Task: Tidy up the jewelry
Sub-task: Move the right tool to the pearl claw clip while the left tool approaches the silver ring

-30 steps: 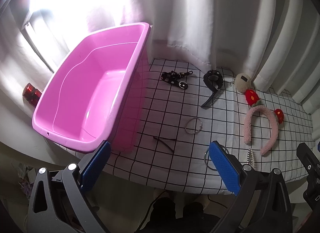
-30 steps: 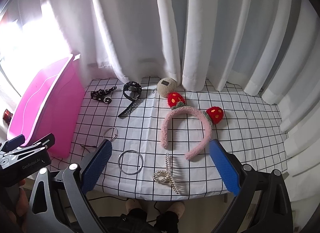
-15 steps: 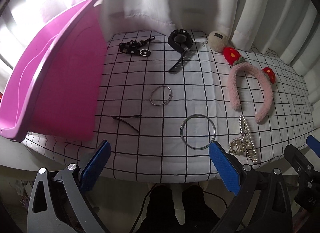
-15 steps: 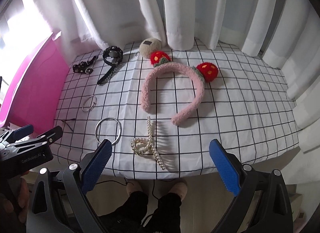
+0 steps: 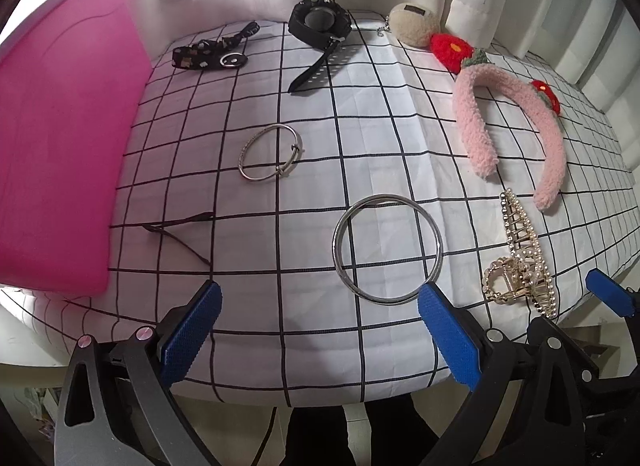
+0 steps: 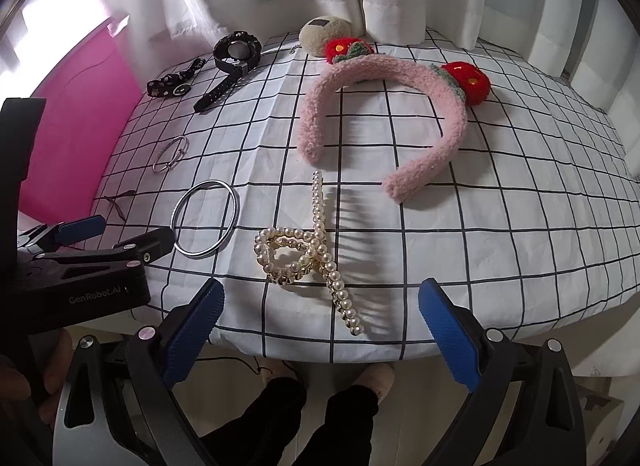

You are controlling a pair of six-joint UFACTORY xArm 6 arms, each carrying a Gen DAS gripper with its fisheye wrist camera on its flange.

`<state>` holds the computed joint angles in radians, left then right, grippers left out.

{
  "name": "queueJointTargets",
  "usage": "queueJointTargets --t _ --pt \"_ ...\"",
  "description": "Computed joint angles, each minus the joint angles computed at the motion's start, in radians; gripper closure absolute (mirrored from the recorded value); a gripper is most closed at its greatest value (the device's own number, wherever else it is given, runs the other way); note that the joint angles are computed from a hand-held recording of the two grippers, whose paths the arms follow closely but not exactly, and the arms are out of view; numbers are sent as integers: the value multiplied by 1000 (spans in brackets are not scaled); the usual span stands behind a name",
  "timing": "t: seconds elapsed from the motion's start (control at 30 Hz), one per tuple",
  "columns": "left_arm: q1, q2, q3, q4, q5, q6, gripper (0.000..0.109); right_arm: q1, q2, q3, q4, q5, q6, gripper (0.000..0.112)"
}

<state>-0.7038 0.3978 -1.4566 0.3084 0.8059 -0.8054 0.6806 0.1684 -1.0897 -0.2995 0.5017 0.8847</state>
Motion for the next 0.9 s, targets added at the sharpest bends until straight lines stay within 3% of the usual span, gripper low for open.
queueJointTargets --t 0.17,0.53,0.9 --pt "-1 -5 42 -6 -81 25 12 -3 22 3 -38 -35 40 19" --pt "10 0 68 44 -119 0 12 -32 77 -15 -106 -93 111 19" --pt "-9 29 41 18 -154 16 12 -79 53 19 -233 -69 199 19"
